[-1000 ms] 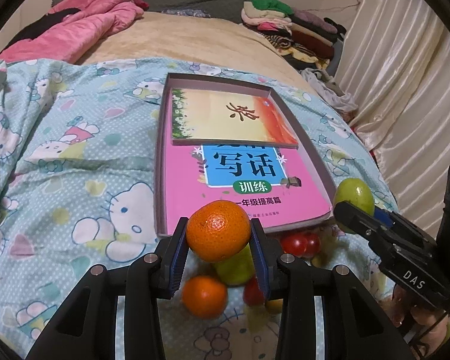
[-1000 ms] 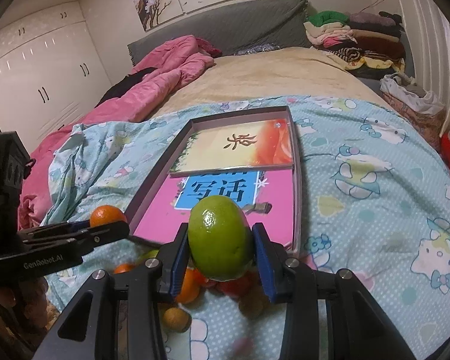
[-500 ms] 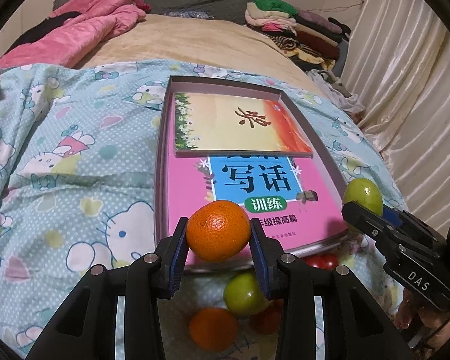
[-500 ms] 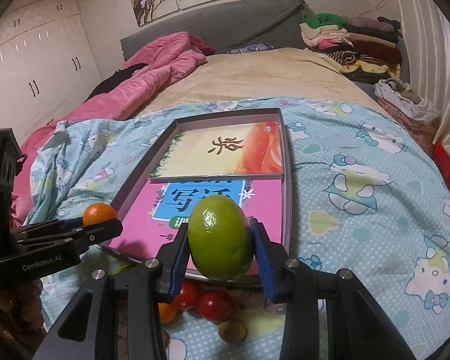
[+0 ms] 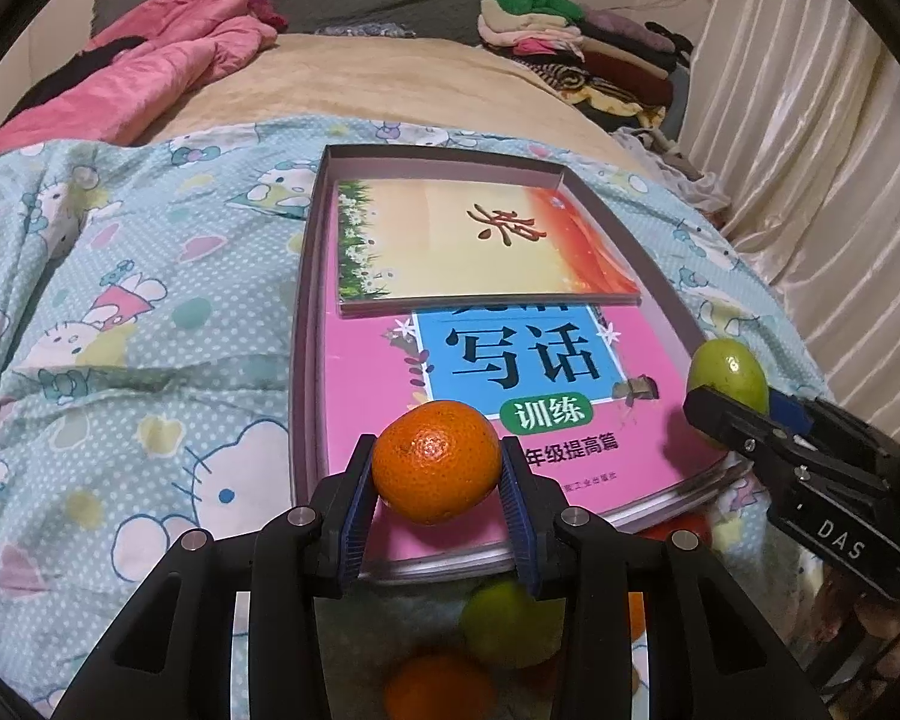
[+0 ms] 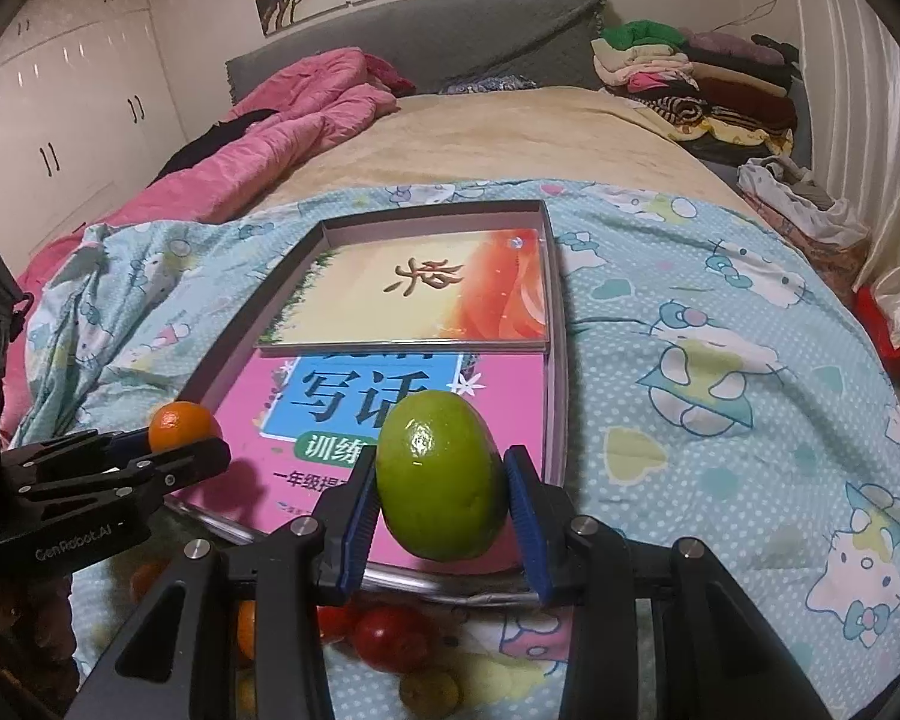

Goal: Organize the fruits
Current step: 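Lift and carry the green fruit with the right tool while the left tool carries the tangerine into the tray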

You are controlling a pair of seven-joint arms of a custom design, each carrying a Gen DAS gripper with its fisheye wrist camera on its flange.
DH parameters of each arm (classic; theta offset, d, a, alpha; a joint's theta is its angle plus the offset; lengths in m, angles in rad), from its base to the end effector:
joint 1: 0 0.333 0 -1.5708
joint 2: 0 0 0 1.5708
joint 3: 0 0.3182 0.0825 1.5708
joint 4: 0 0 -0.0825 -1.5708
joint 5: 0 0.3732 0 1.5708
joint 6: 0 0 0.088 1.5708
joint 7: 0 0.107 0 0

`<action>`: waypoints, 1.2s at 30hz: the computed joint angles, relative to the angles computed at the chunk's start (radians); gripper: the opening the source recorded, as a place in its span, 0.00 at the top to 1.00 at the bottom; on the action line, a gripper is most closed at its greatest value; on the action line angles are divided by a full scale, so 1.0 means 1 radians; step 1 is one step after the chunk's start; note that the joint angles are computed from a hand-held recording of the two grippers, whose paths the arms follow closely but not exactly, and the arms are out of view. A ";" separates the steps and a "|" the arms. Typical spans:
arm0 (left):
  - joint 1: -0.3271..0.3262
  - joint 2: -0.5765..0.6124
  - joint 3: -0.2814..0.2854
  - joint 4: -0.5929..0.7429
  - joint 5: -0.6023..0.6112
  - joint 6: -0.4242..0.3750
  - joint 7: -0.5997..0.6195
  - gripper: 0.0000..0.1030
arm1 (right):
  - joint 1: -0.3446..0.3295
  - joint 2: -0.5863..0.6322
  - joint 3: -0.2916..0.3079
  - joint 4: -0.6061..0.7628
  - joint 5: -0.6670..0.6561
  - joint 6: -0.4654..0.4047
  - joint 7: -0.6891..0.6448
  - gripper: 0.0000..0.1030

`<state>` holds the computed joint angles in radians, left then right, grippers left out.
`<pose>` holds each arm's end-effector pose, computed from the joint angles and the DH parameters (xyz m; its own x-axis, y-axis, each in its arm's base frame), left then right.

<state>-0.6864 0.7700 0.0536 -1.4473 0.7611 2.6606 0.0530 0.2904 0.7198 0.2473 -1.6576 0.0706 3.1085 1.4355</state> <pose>0.5865 -0.4661 0.2797 0.1883 -0.9654 0.1804 -0.7663 -0.2593 -0.5878 0.6455 0.3346 0.2951 0.4997 -0.8579 -0.1194 -0.6713 -0.2965 -0.6793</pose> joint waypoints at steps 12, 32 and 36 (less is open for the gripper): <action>0.010 0.041 -0.013 0.046 -0.058 -0.025 0.082 0.61 | 0.074 0.011 -0.088 0.020 -0.039 -0.017 0.029 0.60; -0.001 0.055 -0.005 0.065 -0.067 -0.031 0.101 0.61 | 0.165 0.026 -0.193 0.034 -0.115 -0.026 0.080 0.60; -0.001 0.056 -0.005 0.067 -0.069 -0.032 0.101 0.61 | 0.172 0.027 -0.203 0.028 -0.129 -0.009 0.089 0.59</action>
